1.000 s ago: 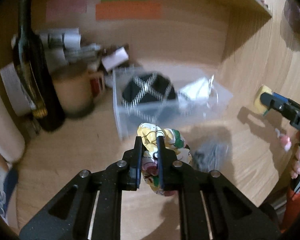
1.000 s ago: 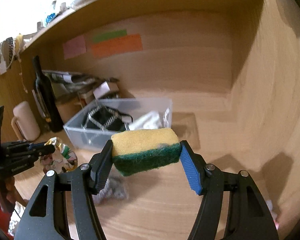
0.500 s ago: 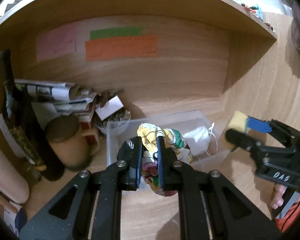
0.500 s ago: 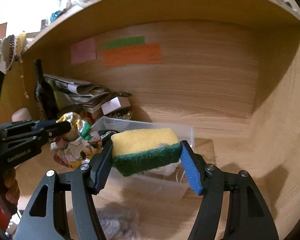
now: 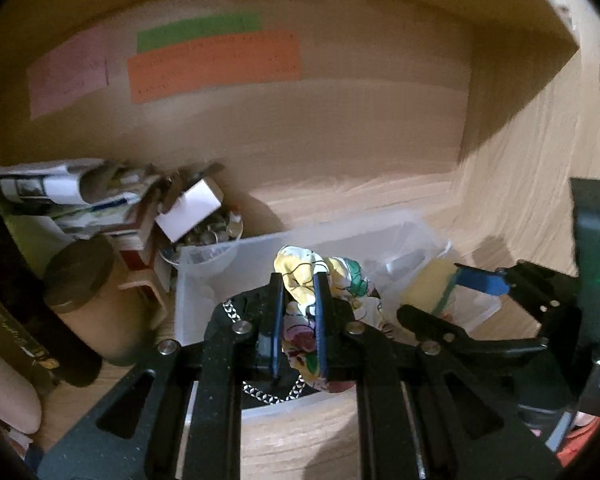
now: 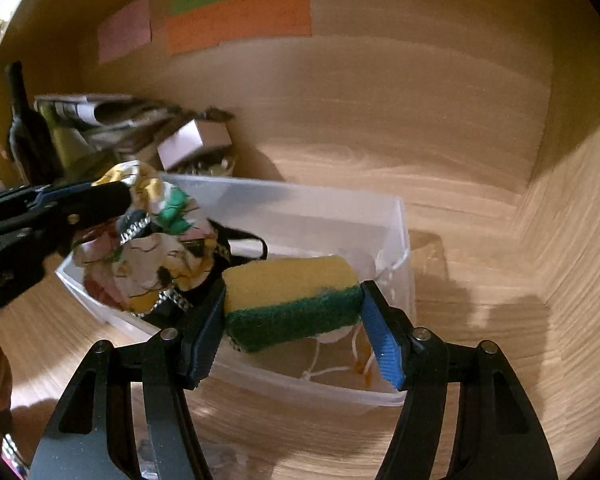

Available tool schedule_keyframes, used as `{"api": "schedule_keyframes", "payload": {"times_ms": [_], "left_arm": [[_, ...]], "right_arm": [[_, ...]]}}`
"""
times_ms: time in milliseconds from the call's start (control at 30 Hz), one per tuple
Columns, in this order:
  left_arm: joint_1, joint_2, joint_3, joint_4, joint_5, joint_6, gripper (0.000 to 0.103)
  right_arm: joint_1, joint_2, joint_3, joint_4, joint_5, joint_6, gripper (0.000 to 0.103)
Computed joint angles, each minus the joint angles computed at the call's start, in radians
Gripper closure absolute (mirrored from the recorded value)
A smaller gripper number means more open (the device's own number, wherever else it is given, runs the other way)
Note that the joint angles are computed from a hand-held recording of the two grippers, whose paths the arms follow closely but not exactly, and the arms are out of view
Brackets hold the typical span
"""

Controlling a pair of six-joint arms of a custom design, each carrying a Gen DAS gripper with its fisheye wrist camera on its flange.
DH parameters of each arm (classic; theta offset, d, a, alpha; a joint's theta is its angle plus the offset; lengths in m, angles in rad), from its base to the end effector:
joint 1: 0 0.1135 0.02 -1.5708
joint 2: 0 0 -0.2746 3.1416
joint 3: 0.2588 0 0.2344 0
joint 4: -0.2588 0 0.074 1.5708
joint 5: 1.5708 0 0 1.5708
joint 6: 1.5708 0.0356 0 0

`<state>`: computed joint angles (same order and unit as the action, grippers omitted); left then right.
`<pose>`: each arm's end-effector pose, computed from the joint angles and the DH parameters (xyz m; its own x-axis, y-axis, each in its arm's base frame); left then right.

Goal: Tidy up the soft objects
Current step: 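Drop the floral cloth and sponge into the clear box and open both tools, then grasp the bag of grey items with the right tool and place it in the box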

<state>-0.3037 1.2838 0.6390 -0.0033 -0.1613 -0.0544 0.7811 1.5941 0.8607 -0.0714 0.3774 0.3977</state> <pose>0.2369 -0.0682 0.2227 -0.5846 0.1270 -0.8013 0.1414 0.9885 0.0535 0.2288 0.2083 0.2037 -0.6551 -0.1425 -0.7420 -0.2379 0.9710 0.0236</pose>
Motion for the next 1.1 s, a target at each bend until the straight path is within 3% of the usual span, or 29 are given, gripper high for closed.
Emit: {"api": "schedule_keyframes", "payload": {"times_ms": [167, 333, 467, 567, 633, 800, 1100], "left_arm": [[0.012, 0.108, 0.010, 0.047, -0.013, 0.015, 0.090], [0.041, 0.142, 0.016, 0.042, 0.016, 0.024, 0.090], [0.058, 0.142, 0.014, 0.029, 0.031, 0.043, 0.088], [0.066, 0.131, 0.015, 0.000, 0.047, 0.052, 0.077], [0.071, 0.110, 0.012, -0.031, 0.069, 0.052, 0.061], [0.078, 0.051, -0.017, -0.071, 0.097, 0.059, 0.055], [0.122, -0.175, -0.110, -0.179, 0.148, 0.053, 0.026]], "right_arm": [[0.023, 0.017, 0.023, -0.032, 0.036, -0.015, 0.038], [0.027, 0.000, 0.024, -0.056, 0.033, -0.002, 0.021], [0.031, -0.042, 0.005, -0.062, 0.012, 0.013, 0.021], [0.051, -0.096, -0.025, -0.072, -0.012, 0.025, 0.021], [0.077, -0.128, -0.047, -0.077, -0.011, 0.031, 0.020], [0.160, -0.183, -0.103, -0.085, 0.010, 0.060, 0.017], [0.238, -0.124, -0.161, -0.087, -0.070, 0.126, 0.016]]}}
